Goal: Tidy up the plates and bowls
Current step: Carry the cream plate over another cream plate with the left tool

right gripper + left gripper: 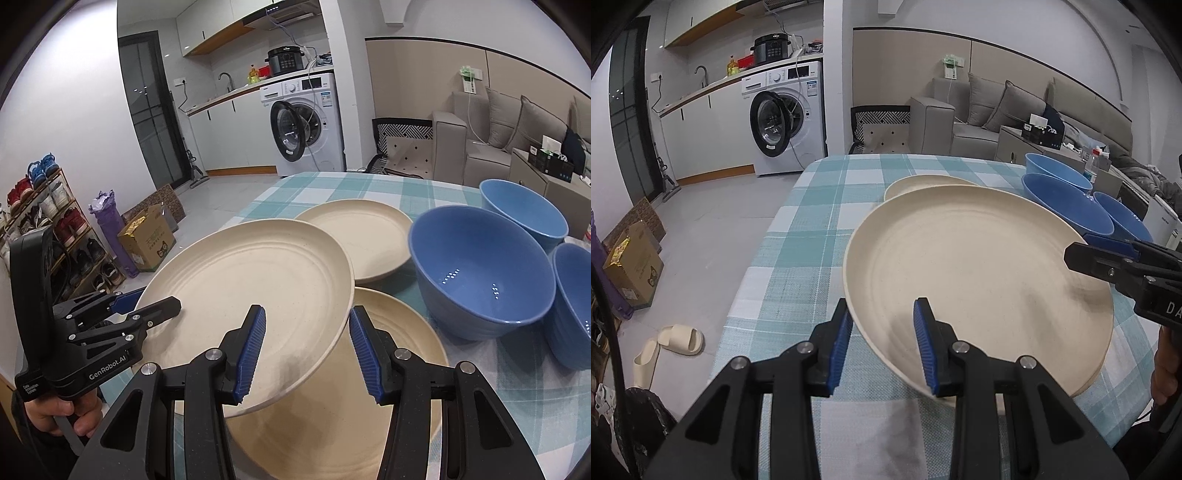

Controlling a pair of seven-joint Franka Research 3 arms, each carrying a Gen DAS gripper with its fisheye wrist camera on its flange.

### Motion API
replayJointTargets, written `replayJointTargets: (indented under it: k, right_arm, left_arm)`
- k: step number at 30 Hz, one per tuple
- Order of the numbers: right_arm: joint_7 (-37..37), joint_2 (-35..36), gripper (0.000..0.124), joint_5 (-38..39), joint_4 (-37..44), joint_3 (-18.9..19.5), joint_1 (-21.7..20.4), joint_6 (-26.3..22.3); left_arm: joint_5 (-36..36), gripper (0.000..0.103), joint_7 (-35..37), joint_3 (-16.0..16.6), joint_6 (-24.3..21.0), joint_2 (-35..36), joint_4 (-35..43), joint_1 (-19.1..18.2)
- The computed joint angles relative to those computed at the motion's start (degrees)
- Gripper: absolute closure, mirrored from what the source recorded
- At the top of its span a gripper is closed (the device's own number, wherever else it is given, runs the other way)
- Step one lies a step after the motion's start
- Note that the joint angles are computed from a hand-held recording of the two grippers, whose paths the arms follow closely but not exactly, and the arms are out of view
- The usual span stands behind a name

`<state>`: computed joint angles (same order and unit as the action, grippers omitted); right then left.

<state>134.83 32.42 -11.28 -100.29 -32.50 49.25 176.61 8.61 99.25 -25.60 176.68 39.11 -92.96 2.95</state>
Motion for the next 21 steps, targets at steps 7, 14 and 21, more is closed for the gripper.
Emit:
replayJointTargets:
  k: [7,14,21]
  right_arm:
    - [1.7,-1.4,0.075,0.4,-4.5,-4.6,3.9,1.8]
    - [0.9,-1.9,0.075,3.5,-7.8,-8.6,7.5,3.1]
    - [-0.4,-2.0,0.075,7.1,-10.5,-12.9,11.8,3.6]
  left_arm:
    - [0.3,0.071,0.5,-0.4,-0.8,0.4,0.2,-0.9]
    - [-0.2,0.071,1.9,-1.2,-1.6,0.8,0.4,-1.4]
    - [-0.8,0.071,3.2,-1.5,-2.5,1.3,1.2,-2.2]
